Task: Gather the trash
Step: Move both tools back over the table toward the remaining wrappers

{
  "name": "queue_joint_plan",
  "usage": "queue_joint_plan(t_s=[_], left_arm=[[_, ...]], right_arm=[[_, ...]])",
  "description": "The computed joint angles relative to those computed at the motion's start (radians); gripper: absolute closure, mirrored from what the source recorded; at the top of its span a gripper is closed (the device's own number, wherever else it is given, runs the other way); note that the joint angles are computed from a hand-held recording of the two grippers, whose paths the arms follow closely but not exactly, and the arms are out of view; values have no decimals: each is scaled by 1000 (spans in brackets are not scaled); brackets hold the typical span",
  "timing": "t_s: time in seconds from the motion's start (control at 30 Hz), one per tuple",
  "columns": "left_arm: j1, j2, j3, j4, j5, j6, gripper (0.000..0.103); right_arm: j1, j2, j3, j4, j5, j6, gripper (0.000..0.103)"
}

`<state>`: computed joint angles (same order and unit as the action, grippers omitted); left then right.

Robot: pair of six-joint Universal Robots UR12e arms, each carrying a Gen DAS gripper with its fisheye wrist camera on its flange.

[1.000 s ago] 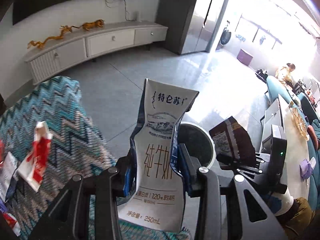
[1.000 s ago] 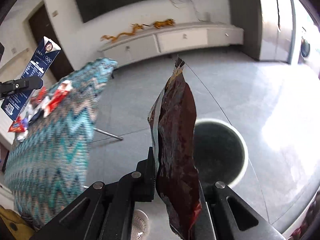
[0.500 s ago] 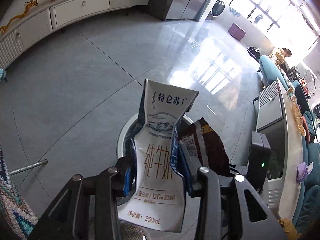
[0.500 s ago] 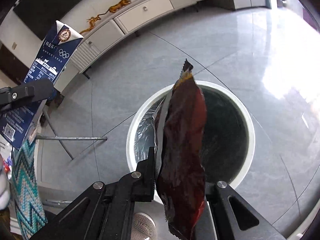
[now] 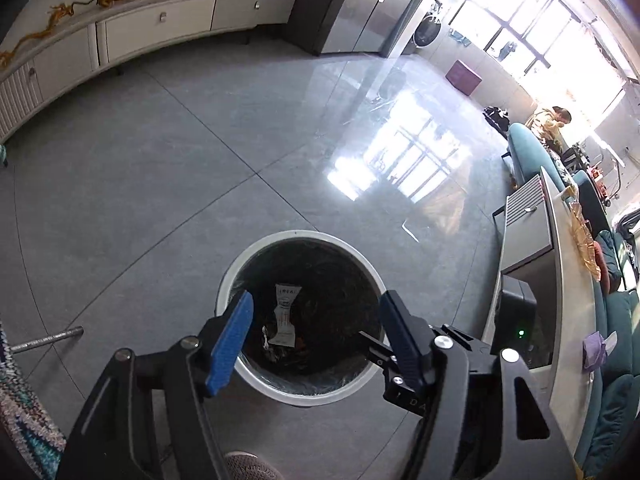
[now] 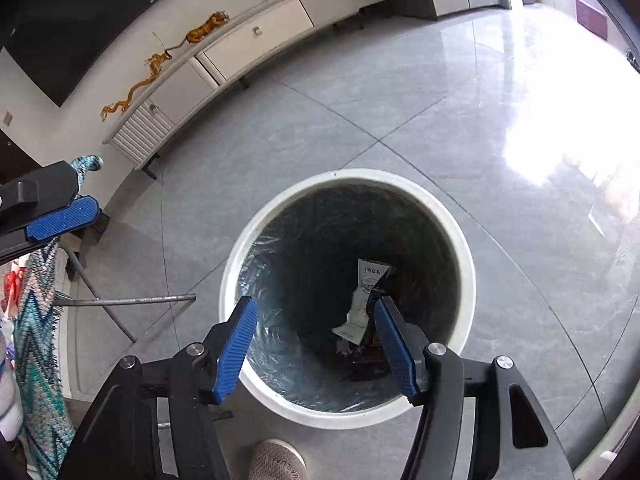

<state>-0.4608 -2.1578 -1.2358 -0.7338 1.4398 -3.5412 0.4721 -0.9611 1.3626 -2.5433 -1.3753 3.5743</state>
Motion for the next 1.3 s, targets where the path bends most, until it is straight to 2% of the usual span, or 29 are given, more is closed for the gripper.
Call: queue_joint_plan(t_s=[0.2,0.3,0.47,0.63,0.73,0.9,1.0,1.17,1.3], left_arm=[[-34,93,-87,150,155,19,39],[-43,146,-131,196,204,27,39],[-51,254,-221,251,256,34,39],[-69,366,-330,333,390,58,39],[-71,442,-402,366,441,60,39],[-75,557,-523,413,546,55,38],[-70,627,-599,415,617,36,28],[-33,745,-723,411,682,-18,28],[3,831,-798,376,727,-66,28]], right_arm=[[24,-46,19,-97,-86,2,44],[44,-76,27,-145,-145,-7,42],[90,-131,41,-243,-270,-16,21],[137,-176,30,-287,-353,-51,18],[168,-192,14,-301,-385,-56,10],[214,-195,-33,-300,-385,-77,9],[245,-183,-74,-306,-372,-109,7],[288,-155,-130,-320,-345,-146,0],[315,-137,-163,-323,-334,-167,0]])
